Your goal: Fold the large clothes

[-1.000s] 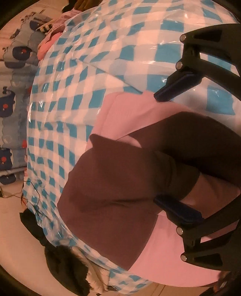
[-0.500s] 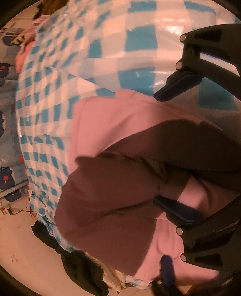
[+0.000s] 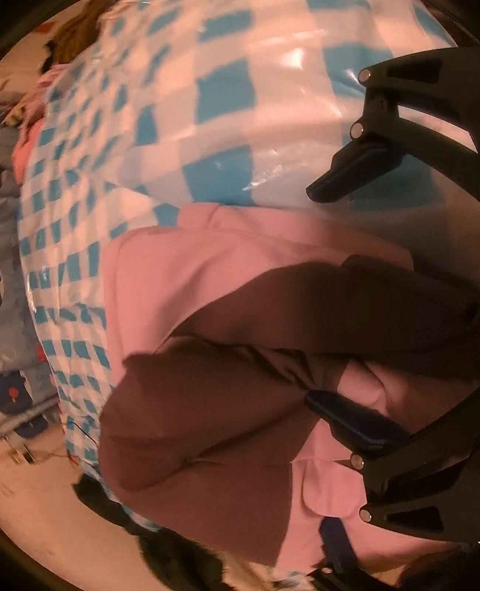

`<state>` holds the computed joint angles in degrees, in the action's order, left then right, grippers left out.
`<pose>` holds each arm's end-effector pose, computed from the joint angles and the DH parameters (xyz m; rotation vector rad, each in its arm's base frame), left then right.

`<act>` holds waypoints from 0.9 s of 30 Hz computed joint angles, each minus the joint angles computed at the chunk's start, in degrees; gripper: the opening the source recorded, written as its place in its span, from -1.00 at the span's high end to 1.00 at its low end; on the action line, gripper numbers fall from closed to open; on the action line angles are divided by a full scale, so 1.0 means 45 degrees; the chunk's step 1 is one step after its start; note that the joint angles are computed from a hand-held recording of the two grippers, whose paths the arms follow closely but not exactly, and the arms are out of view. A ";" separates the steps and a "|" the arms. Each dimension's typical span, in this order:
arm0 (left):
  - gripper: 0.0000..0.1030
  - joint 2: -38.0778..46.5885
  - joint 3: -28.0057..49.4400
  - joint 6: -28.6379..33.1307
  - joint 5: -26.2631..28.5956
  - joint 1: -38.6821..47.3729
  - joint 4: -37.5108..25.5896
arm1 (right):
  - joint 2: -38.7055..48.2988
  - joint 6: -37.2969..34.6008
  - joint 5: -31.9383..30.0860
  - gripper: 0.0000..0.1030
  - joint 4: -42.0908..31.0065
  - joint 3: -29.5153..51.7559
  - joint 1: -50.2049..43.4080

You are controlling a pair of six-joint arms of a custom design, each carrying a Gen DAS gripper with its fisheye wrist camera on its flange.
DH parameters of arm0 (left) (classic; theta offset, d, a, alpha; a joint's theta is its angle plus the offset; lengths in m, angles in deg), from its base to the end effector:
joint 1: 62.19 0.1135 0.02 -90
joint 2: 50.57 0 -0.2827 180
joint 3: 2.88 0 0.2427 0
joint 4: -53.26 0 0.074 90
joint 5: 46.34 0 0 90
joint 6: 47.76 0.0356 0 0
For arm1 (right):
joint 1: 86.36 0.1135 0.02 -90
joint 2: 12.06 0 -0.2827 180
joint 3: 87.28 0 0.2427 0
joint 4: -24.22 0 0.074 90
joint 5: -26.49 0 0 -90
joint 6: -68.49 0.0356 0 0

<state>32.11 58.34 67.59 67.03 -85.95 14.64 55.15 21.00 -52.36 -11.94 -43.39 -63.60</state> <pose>0.2351 -0.1189 0.2126 1.1965 2.2773 -0.5217 0.1767 0.0666 0.1842 0.5114 2.5359 0.1679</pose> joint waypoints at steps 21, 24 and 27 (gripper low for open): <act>-0.73 0.5369 0.3854 -0.0589 0.6310 0.7367 -0.3166 | -0.0063 0.6313 0.5194 -0.86 0.1176 -0.1034 0.4605; -0.73 0.5393 0.4545 0.0013 0.6265 0.8027 -0.3590 | 0.1964 0.5565 0.5702 -0.85 0.2628 0.0476 0.4913; -0.73 0.5886 0.6130 0.0065 0.6193 0.9230 -0.3943 | 0.4331 0.3179 0.4612 -0.85 0.4327 0.2749 0.4018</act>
<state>58.60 85.92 67.89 94.90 -44.42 -3.11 74.64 35.30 -31.60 7.53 -31.02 -45.52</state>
